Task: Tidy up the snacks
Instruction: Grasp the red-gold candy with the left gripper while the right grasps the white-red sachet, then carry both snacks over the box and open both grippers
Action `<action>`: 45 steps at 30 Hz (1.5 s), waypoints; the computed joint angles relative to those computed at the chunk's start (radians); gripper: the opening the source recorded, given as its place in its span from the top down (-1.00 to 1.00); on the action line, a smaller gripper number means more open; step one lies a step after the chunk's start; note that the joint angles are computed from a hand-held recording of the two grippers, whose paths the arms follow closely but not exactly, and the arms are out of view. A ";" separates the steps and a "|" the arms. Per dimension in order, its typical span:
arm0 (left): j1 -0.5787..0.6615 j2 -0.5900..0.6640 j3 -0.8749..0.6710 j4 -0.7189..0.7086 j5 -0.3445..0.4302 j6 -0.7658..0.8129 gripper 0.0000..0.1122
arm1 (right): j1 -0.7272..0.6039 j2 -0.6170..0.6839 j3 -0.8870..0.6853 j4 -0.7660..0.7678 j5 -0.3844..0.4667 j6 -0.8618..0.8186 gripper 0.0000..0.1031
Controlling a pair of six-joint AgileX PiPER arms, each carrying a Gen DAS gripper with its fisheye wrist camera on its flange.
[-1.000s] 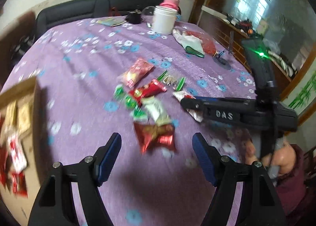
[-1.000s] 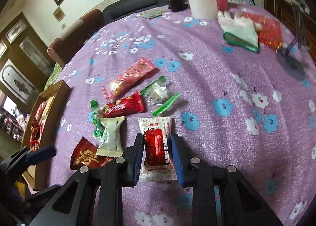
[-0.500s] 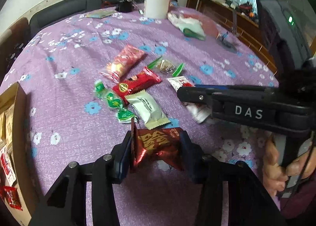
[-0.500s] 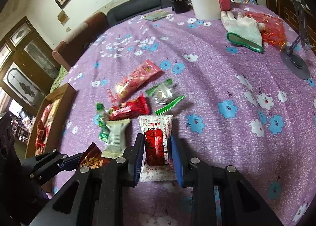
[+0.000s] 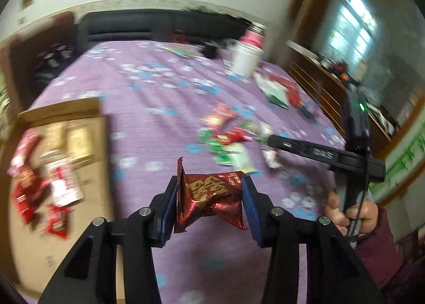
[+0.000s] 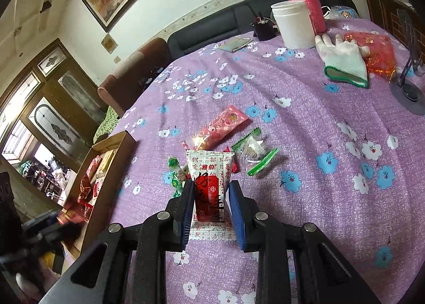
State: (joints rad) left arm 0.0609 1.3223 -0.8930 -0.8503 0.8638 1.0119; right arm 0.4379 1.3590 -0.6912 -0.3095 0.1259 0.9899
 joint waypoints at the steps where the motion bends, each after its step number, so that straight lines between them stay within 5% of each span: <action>1: 0.053 0.003 -0.005 -0.007 0.018 0.014 0.21 | 0.006 0.004 -0.002 -0.036 0.002 0.041 0.45; 10: 0.464 0.123 -0.075 -0.042 0.138 0.129 0.20 | 0.211 0.051 -0.141 -0.240 0.103 0.297 0.44; 23: 0.539 0.271 -0.135 -0.013 0.026 0.116 0.19 | 0.444 0.549 -0.833 0.126 0.383 -0.189 0.43; 29: 0.592 0.315 -0.182 -0.054 0.113 0.141 0.15 | 0.478 0.719 -1.054 0.231 0.482 -0.307 0.43; 34: 0.661 0.295 -0.181 -0.100 0.183 0.192 -0.25 | 0.502 0.809 -1.193 0.193 0.562 -0.302 0.42; 37: 0.705 0.306 -0.202 -0.109 0.253 0.183 -0.35 | 0.516 0.790 -1.171 0.162 0.549 -0.281 0.31; 39: 0.721 0.308 -0.208 -0.113 0.277 0.173 -0.41 | 0.528 0.752 -1.124 0.104 0.524 -0.225 -0.07; 45: 0.737 0.277 -0.183 -0.134 0.328 0.209 -0.50 | 0.550 0.480 -0.754 -0.265 0.451 0.185 -0.42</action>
State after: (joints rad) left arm 0.7979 1.5993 -1.0756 -0.9841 1.1917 1.2208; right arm 0.9877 1.8388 -1.4450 -0.5743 0.5773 1.1745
